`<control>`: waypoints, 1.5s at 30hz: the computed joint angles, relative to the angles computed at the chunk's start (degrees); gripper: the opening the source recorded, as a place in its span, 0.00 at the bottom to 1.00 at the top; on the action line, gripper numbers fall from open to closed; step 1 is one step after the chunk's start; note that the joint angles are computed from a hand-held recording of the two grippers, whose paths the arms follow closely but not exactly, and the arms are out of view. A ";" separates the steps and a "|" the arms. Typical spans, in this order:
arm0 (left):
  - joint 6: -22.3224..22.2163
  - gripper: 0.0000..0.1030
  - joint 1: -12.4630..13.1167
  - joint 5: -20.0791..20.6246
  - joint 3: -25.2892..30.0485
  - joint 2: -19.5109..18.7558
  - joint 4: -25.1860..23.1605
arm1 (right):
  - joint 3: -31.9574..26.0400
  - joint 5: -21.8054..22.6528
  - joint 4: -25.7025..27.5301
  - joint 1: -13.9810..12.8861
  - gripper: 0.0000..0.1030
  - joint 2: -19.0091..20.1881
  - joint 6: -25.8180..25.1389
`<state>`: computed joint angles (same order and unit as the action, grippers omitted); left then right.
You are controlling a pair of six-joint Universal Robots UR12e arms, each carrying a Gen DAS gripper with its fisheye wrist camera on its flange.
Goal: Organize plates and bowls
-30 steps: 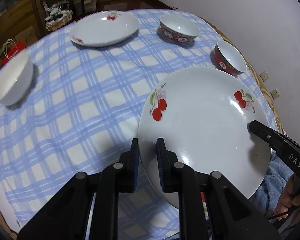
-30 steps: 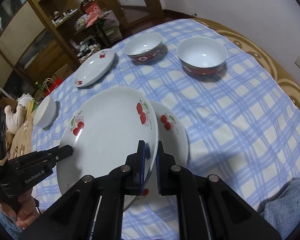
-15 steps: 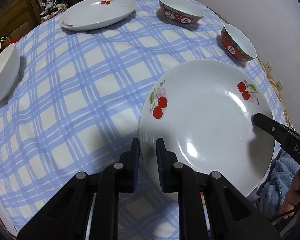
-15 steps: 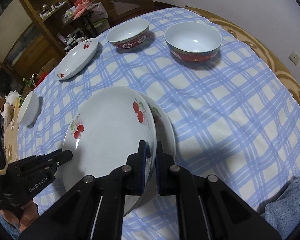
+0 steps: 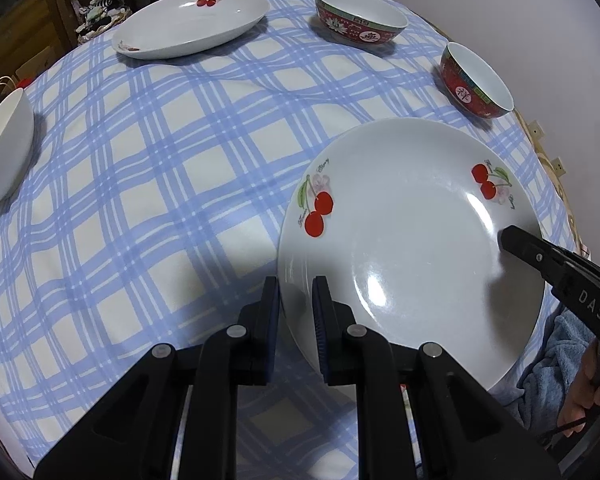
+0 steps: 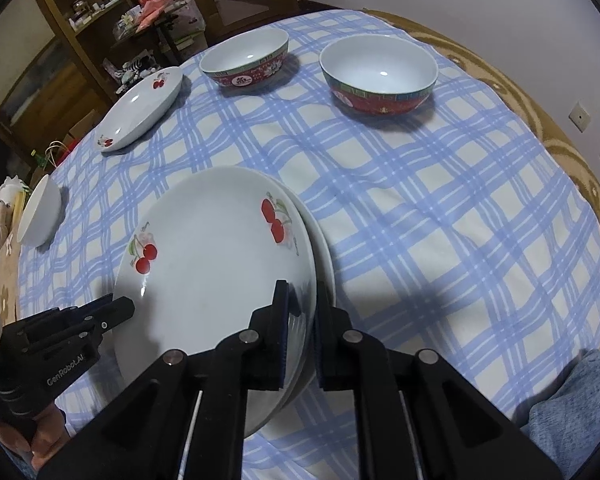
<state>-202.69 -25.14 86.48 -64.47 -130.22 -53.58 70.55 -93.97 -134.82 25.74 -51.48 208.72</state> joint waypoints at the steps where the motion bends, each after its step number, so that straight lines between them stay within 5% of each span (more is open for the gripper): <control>1: 0.16 0.15 -0.05 0.13 0.01 -0.04 0.00 | -0.03 0.04 -0.01 -0.02 0.11 0.02 0.08; 45: 2.77 0.16 -0.83 2.67 1.47 -0.73 -1.22 | -2.27 -2.82 2.76 0.33 0.13 0.89 0.06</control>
<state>-199.93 -25.97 89.14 -63.00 -130.95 -54.80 68.29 -96.79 -132.06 26.07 -50.59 208.78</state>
